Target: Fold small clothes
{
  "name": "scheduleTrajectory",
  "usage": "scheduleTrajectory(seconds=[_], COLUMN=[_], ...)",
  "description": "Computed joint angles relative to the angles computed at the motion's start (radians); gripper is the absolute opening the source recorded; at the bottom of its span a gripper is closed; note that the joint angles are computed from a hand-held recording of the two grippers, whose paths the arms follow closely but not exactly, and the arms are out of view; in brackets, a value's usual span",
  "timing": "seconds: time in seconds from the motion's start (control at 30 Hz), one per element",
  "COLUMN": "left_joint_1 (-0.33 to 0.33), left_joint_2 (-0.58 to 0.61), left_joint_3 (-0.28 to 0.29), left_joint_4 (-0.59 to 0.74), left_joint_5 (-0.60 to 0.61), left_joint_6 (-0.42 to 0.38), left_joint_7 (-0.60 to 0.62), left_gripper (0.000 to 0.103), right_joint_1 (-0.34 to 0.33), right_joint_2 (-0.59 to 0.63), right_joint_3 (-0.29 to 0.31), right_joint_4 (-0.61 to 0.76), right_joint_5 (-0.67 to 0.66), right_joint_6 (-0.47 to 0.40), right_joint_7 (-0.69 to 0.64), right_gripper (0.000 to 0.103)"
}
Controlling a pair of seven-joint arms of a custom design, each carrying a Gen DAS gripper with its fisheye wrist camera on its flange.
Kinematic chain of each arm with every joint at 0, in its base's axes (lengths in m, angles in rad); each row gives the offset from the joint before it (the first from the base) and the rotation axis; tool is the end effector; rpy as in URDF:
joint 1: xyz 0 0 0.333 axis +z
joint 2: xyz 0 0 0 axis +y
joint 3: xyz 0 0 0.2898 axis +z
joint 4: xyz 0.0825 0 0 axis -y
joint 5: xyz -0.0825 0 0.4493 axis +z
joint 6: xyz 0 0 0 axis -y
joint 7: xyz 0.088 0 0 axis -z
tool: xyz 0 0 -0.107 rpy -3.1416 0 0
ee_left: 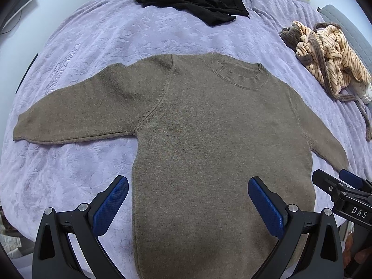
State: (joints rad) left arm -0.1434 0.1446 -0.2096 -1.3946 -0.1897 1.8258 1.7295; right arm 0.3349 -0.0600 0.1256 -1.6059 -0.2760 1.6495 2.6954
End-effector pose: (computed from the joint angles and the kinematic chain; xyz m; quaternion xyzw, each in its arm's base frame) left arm 0.6397 -0.2410 0.6307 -0.5086 0.8420 -0.1800 0.0073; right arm 0.5583 0.2489 0.6272 -0.4364 0.8871 -0.1409 0.0520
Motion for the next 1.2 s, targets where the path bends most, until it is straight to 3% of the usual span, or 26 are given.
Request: scheduleTrajectory(seconds=[0.77, 1.0, 1.2], left_joint_1=[0.046, 0.124, 0.218], left_joint_2=[0.08, 0.165, 0.275], left_joint_3=[0.012, 0.034, 0.057], left_joint_4=[0.055, 0.118, 0.204], left_joint_5=[-0.027, -0.107, -0.132], left_joint_6=[-0.01, 0.014, 0.136], left_joint_7=[-0.015, -0.051, -0.138], left_gripper=[0.103, 0.103, 0.103], right_joint_1=[0.055, 0.092, 0.123], right_joint_2=[0.183, 0.301, 0.397], right_joint_3=[-0.03, -0.046, -0.063], right_joint_4=[0.186, 0.311, 0.42], right_joint_5=[-0.012, 0.017, 0.069], right_joint_6=[-0.005, 0.0, -0.005], right_joint_7=[-0.06, -0.134, -0.195], right_gripper=[0.103, 0.103, 0.103])
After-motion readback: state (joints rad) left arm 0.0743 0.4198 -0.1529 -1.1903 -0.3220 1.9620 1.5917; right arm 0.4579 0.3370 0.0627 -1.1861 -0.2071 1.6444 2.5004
